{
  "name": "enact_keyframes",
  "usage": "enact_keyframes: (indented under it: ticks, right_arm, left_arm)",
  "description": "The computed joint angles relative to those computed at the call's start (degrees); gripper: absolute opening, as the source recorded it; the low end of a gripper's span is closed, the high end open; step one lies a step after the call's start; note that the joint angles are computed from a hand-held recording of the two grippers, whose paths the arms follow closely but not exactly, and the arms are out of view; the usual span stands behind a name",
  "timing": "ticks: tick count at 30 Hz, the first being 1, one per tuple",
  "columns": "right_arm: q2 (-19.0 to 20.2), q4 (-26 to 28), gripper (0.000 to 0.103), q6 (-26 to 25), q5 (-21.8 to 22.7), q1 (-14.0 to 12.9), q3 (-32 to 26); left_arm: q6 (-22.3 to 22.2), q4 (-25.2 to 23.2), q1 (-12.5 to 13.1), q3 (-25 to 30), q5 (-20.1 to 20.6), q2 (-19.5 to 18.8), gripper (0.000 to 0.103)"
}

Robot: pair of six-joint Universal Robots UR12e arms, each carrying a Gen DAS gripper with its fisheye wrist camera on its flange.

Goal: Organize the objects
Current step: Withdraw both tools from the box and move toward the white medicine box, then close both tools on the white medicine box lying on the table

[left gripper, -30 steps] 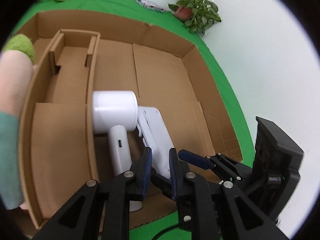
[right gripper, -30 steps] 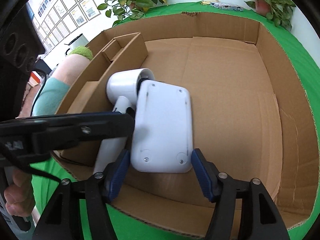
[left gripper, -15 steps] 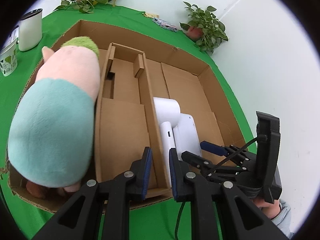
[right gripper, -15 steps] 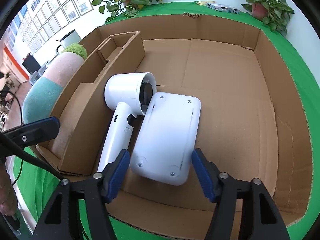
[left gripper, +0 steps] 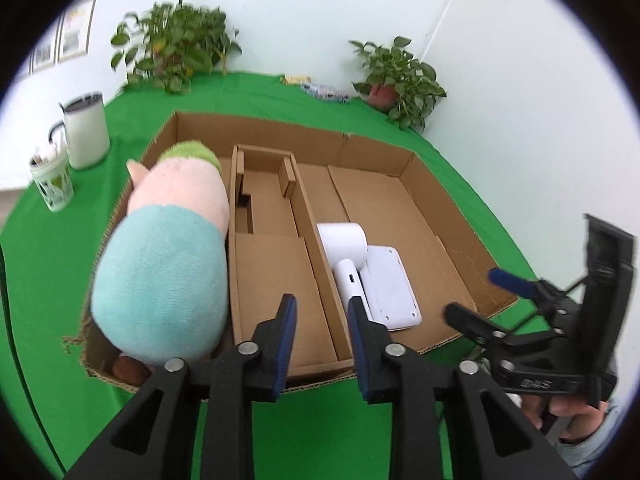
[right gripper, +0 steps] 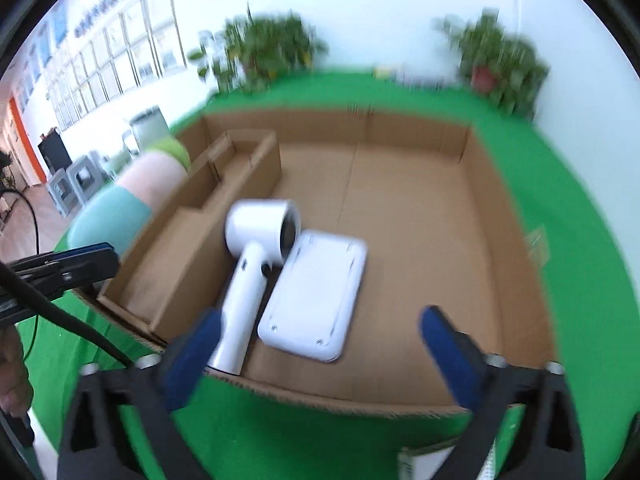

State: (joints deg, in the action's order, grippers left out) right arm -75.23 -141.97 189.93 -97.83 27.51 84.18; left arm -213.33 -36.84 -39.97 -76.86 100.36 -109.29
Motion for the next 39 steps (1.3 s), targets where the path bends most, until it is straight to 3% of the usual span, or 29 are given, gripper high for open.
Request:
enact_keyframes:
  ticks: [4, 7, 11, 14, 20, 24, 28, 30, 33, 36, 39]
  right_arm:
    - [-2.64, -8.63, 0.102, -3.50, -5.65, 2.11, 4.47]
    - [-4.43, -12.09, 0.102, -1.95, -6.19, 2.87, 7.31]
    - [-6.71, -13.21, 0.102, 2.19, -5.31, 3.13, 9.96]
    - [-8.16, -14.39, 0.102, 3.70, -5.58, 3.32, 11.88]
    - [-10.54, -17.04, 0.102, 4.07, -8.04, 4.26, 15.24]
    - [-13.01, -20.66, 0.102, 3.80, -4.65, 3.71, 18.99]
    - [-15.64, -23.50, 0.102, 2.35, -6.17, 3.70, 23.27]
    - [-17.06, -21.22, 0.102, 3.44, -6.63, 2.79, 24.76]
    - [-19.00, -14.92, 0.102, 5.38, -3.06, -0.02, 26.06]
    - [-19.51, -10.26, 0.102, 6.33, -5.51, -0.84, 26.68]
    - [-20.07, -7.05, 0.102, 8.25, -4.51, -1.90, 27.38]
  left_arm:
    - [2.70, 4.61, -2.75, -1.07, 9.17, 0.04, 0.062]
    - [5.08, 7.47, -4.42, -1.56, 14.43, 0.03, 0.068]
    - [8.26, 7.99, -6.34, -0.54, 20.23, -0.42, 0.077]
    - [8.88, 7.60, -7.40, 0.48, 23.66, -0.92, 0.078]
    - [8.32, 6.82, -8.86, 0.93, 26.57, -1.59, 0.078]
    - [5.99, 4.94, -9.91, -0.18, 28.22, -1.12, 0.078]
    - [5.14, 4.14, -10.62, -1.61, 30.17, -0.46, 0.078]
    - [4.52, 4.40, -10.53, -2.01, 29.19, -0.14, 0.078]
    - [3.95, 4.51, -10.42, -2.14, 27.63, -0.04, 0.078]
    - [4.07, 4.34, -10.44, -2.05, 26.25, -0.33, 0.078]
    - [3.60, 4.17, -10.43, -2.12, 24.42, -0.59, 0.078]
